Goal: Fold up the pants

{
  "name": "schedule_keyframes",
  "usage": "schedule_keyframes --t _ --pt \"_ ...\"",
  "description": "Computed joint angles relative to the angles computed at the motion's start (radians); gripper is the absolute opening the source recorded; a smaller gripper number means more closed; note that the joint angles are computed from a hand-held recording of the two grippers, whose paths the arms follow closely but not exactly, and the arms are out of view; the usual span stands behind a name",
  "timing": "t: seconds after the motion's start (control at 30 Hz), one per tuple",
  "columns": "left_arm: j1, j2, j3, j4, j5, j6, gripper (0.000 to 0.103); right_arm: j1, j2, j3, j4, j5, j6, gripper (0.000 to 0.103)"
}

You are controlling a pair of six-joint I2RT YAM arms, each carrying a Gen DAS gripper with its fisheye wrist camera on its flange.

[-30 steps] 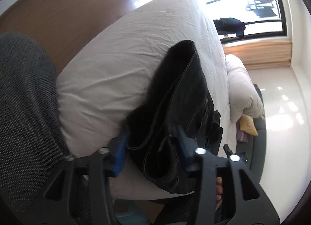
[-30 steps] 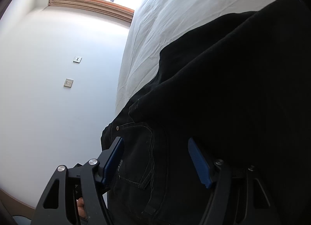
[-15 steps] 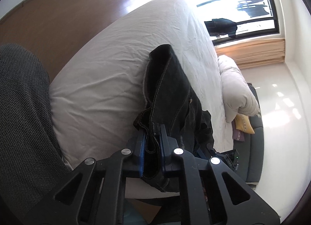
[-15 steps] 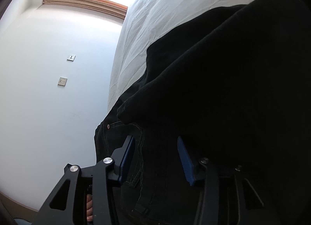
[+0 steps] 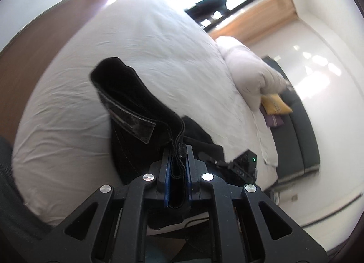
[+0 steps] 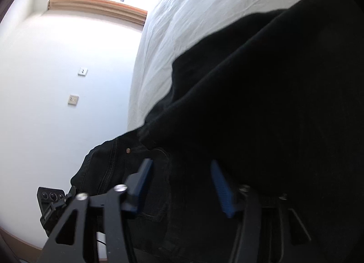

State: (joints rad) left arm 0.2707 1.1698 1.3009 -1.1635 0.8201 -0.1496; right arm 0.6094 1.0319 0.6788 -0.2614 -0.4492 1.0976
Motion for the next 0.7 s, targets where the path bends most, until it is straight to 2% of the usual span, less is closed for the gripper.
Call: schedule_keyframes --t 0.1,0.17,0.3,0.43,0.53,0.6,0.7 --pt "-0.277 0.014 0.07 0.086 -0.108 -0.148 0.009 -0.064 -0.06 0.018 -0.01 -0.047 -0.007 0.08" --pt "-0.452 0.044 0.112 0.128 -0.195 -0.21 0.009 -0.143 -0.101 0.028 -0.03 -0.128 -0.028 0.084" --pt "-0.735 0.154 0.193 0.193 -0.328 -0.267 0.009 -0.322 -0.178 0.018 -0.071 -0.301 -0.067 0.085" --pt "-0.892 0.285 0.2 0.265 -0.38 -0.297 0.009 -0.555 -0.237 -0.032 -0.075 -0.535 -0.095 0.088" --pt "-0.965 0.364 0.201 0.289 -0.421 -0.304 0.009 -0.709 -0.265 -0.059 -0.119 -0.683 -0.143 0.097" --pt "-1.001 0.386 0.203 0.289 -0.443 -0.303 0.009 -0.757 -0.249 -0.041 -0.173 -0.733 -0.205 0.097" --pt "-1.023 0.416 0.229 0.281 -0.475 -0.29 0.009 -0.748 -0.201 0.011 -0.287 -0.727 -0.341 0.097"
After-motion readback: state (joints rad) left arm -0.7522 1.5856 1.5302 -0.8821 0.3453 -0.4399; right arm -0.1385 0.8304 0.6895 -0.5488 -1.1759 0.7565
